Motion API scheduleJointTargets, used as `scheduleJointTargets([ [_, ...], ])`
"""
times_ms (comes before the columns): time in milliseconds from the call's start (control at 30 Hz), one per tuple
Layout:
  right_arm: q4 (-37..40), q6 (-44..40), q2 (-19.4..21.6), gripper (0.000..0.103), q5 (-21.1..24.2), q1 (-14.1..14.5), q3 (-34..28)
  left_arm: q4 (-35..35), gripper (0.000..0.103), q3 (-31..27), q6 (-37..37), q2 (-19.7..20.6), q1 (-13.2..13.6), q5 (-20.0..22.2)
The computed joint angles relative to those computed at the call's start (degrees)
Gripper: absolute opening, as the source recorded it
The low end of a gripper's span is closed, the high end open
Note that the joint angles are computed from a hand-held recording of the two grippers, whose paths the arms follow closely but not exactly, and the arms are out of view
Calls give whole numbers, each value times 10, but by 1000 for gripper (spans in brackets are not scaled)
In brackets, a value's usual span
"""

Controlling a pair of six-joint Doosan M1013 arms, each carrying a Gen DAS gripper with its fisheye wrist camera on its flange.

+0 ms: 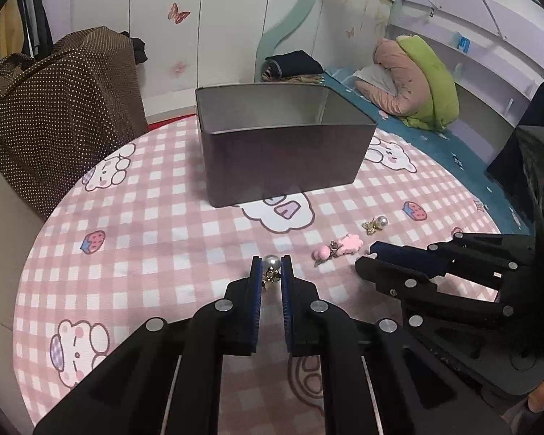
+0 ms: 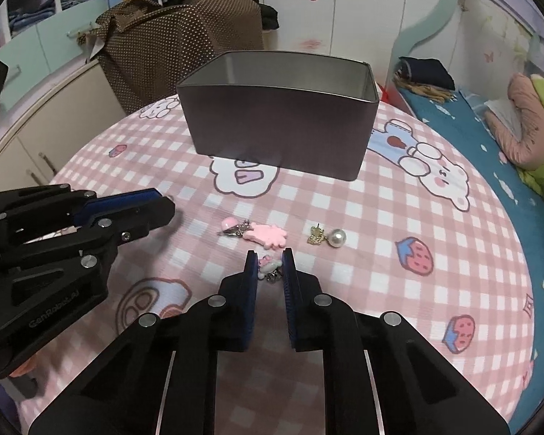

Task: Organize jewelry
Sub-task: 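Grasp a pearl earring with the left tool while the right tool grasps a small charm, then lower the pearl earring and charm into the grey tin and open both tools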

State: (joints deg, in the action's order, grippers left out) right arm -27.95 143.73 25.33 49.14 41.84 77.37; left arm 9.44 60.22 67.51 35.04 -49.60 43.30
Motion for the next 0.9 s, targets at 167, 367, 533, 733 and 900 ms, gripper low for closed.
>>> scheduleJointTargets([
  [167,-9,6,-6,14,-10,1,1,-6,9,-1,6,-5,1,-11],
  [367,-46,34,-24,14,-36,-7,-3,-25,9,-22,24,-7,7,-29],
  [533,-66,56,-29,14,-61,-23,-16,-66,9,-70,46,8,18,-29],
  [733,-29,34,-14,14,-75,-45,-42,-115,9,-166,65,61,32,35],
  [900,-5,10,-2,14,-71,-53,-55,-113,9,-206,58,89,34,73],
])
